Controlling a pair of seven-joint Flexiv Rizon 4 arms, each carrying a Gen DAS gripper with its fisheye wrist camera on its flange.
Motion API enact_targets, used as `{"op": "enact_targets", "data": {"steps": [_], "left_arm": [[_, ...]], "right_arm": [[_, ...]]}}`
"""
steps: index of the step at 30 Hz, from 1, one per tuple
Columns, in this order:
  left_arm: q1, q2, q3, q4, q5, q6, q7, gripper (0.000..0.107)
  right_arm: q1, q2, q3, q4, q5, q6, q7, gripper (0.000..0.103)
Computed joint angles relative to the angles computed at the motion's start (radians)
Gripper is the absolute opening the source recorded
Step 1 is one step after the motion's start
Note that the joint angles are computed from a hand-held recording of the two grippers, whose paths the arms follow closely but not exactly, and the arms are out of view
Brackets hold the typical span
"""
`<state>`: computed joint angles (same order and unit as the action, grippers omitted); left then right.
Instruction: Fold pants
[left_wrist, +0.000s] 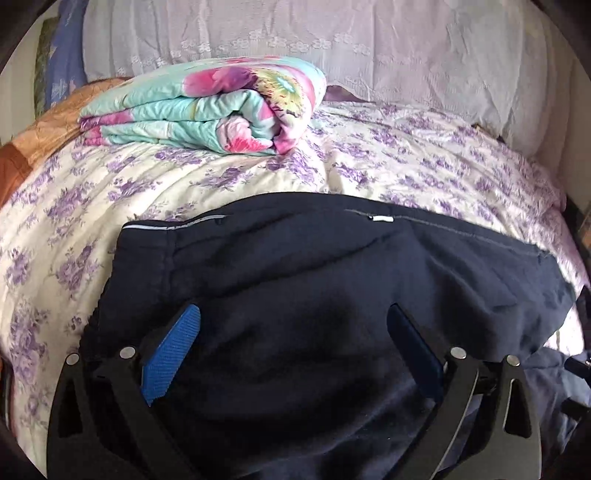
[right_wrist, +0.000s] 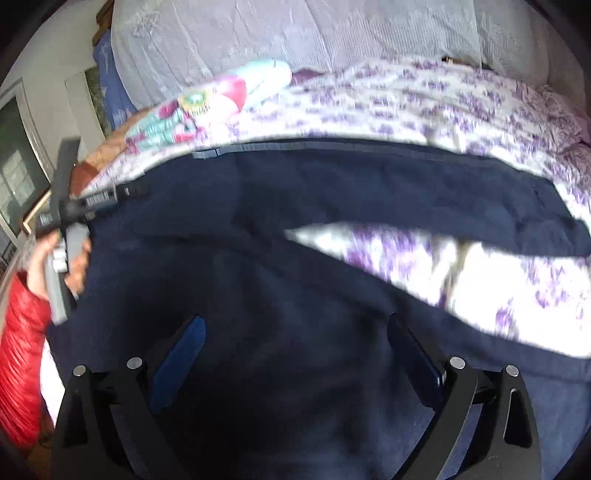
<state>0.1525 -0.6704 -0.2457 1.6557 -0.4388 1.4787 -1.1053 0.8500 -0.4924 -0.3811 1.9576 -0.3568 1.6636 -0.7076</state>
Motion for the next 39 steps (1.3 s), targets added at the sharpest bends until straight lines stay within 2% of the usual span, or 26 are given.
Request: {"op": "enact_targets", "data": {"steps": [2, 3, 5, 7, 11, 12, 14, 16, 19, 21, 22, 23, 24, 26, 27, 28, 29, 32, 34, 36, 37, 38, 39], "left_arm": [[0.012, -0.002, -0.016, 0.003, -0.008, 0.003, 0.003, 0.098], [0.002, -0.004, -0.004, -0.002, -0.003, 0.002, -0.001, 0.098], [-0.017, -0.006, 0.02, -0.01, 0.008, -0.003, -0.011, 0.098], [-0.01, -0.006, 0.012, -0.009, 0.009, 0.001, -0.009, 0.098], [-0.009, -0.007, 0.01, -0.009, 0.01, -0.001, -0.011, 0.098], [-0.016, -0.007, 0.02, -0.012, 0.013, -0.003, -0.016, 0.098], [-0.033, -0.01, 0.044, -0.022, 0.025, -0.012, -0.026, 0.098], [-0.05, -0.011, 0.069, -0.031, 0.037, -0.019, -0.039, 0.098], [-0.058, -0.01, 0.08, -0.03, 0.05, -0.015, -0.047, 0.098], [-0.074, -0.006, 0.104, -0.028, 0.06, -0.007, -0.067, 0.098], [-0.08, -0.004, 0.111, -0.024, 0.066, 0.003, -0.075, 0.098], [-0.073, -0.001, 0.101, -0.018, 0.069, 0.014, -0.074, 0.098], [-0.055, 0.004, 0.076, -0.006, 0.069, 0.031, -0.062, 0.098], [0.011, 0.013, -0.019, 0.031, 0.065, 0.079, -0.014, 0.098], [0.028, 0.015, -0.044, 0.043, 0.064, 0.099, 0.001, 0.098], [0.023, 0.016, -0.036, 0.044, 0.072, 0.107, -0.002, 0.098], [0.003, 0.016, -0.01, 0.039, 0.078, 0.105, -0.013, 0.098], [-0.045, 0.012, 0.06, 0.012, 0.088, 0.057, -0.043, 0.098], [-0.073, 0.011, 0.101, 0.004, 0.092, 0.051, -0.072, 0.098], [-0.057, 0.015, 0.082, 0.018, 0.092, 0.079, -0.077, 0.098], [-0.043, 0.017, 0.063, 0.027, 0.092, 0.095, -0.074, 0.098], [-0.035, 0.017, 0.052, 0.031, 0.094, 0.104, -0.073, 0.098], [-0.036, 0.017, 0.055, 0.031, 0.097, 0.103, -0.076, 0.098]], "right_arm": [[0.023, -0.027, -0.041, -0.067, -0.006, 0.008, 0.001, 0.099], [0.008, -0.048, -0.031, -0.117, -0.012, -0.018, -0.005, 0.099], [-0.075, -0.104, 0.057, -0.247, -0.036, -0.112, -0.02, 0.099], [-0.161, -0.163, 0.164, -0.375, -0.043, -0.237, -0.039, 0.099], [-0.289, -0.306, 0.341, -0.577, -0.024, -0.409, -0.093, 0.1], [-0.302, -0.328, 0.363, -0.6, -0.01, -0.436, -0.109, 0.1], [-0.298, -0.311, 0.357, -0.573, -0.035, -0.404, -0.092, 0.1], [-0.318, -0.311, 0.388, -0.57, -0.03, -0.403, -0.11, 0.1], [-0.292, -0.285, 0.337, -0.519, -0.047, -0.341, -0.059, 0.1], [-0.205, -0.254, 0.194, -0.442, -0.098, -0.249, 0.027, 0.1], [-0.181, -0.248, 0.146, -0.418, -0.156, -0.225, 0.088, 0.1], [-0.174, -0.245, 0.131, -0.41, -0.183, -0.228, 0.106, 0.1], [-0.181, -0.246, 0.148, -0.42, -0.172, -0.264, 0.082, 0.1], [-0.254, -0.274, 0.277, -0.501, -0.119, -0.409, -0.008, 0.1], [-0.282, -0.291, 0.324, -0.533, -0.113, -0.457, -0.03, 0.1], [-0.294, -0.293, 0.337, -0.54, -0.134, -0.466, -0.021, 0.1], [-0.28, -0.289, 0.318, -0.535, -0.138, -0.46, -0.015, 0.1], [-0.281, -0.285, 0.314, -0.523, -0.151, -0.442, 0.0, 0.1], [-0.248, -0.264, 0.249, -0.47, -0.181, -0.353, 0.076, 0.1], [-0.158, -0.242, 0.094, -0.393, -0.239, -0.228, 0.196, 0.1], [-0.136, -0.239, 0.048, -0.373, -0.279, -0.183, 0.241, 0.1], [-0.131, -0.237, 0.035, -0.366, -0.315, -0.162, 0.262, 0.1], [-0.135, -0.241, 0.055, -0.378, -0.298, -0.185, 0.218, 0.1]]}}
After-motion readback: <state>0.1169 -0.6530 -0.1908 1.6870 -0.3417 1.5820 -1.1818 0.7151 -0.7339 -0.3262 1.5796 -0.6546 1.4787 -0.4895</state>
